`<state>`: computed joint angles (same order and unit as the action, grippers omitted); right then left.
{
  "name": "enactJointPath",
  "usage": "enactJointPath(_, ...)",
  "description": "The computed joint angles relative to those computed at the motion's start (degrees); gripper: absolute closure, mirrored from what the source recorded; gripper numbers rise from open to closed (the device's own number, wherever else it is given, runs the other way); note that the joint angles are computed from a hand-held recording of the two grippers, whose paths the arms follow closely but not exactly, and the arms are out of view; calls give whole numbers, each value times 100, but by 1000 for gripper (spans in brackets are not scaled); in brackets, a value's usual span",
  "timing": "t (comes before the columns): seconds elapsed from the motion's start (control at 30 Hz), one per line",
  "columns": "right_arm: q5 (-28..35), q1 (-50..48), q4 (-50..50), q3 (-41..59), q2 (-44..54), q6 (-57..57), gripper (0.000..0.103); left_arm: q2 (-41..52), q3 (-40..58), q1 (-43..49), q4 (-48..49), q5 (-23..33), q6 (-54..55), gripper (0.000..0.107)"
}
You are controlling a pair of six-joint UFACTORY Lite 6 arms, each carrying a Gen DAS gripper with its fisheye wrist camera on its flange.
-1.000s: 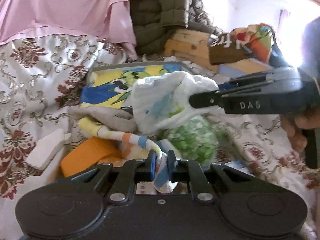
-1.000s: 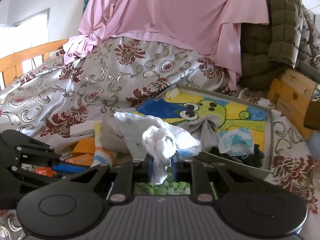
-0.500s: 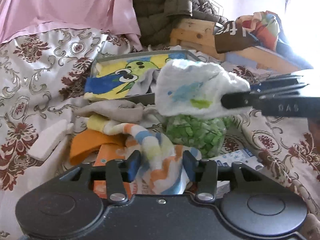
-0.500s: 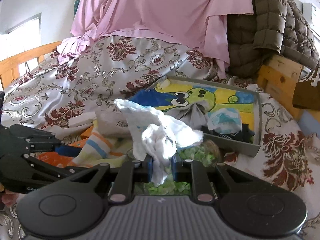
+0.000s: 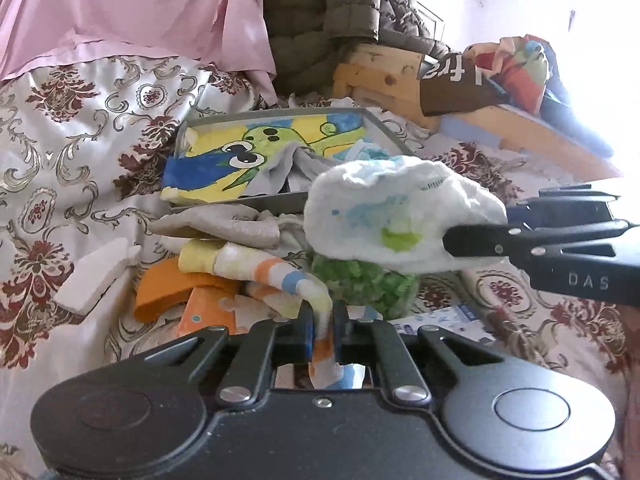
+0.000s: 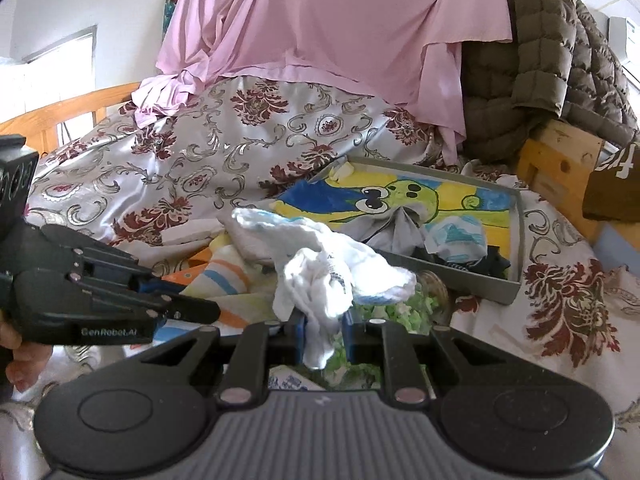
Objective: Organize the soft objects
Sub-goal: 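Lift and carry the striped towel and white cloth over the tray with both grippers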
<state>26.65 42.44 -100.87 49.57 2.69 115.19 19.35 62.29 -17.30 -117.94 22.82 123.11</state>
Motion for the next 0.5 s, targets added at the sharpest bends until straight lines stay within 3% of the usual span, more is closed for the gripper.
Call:
enactJointPath(0.4, 850, 1084, 1401, -1089, -1589, -814, 83, -2371, -1903, -727, -143, -32, -180, 98)
enactJointPath(0.5, 1115, 1385, 1696, -1402, -2065, -878, 83, -2758, -2157, -933, 354, -70, -980, 98)
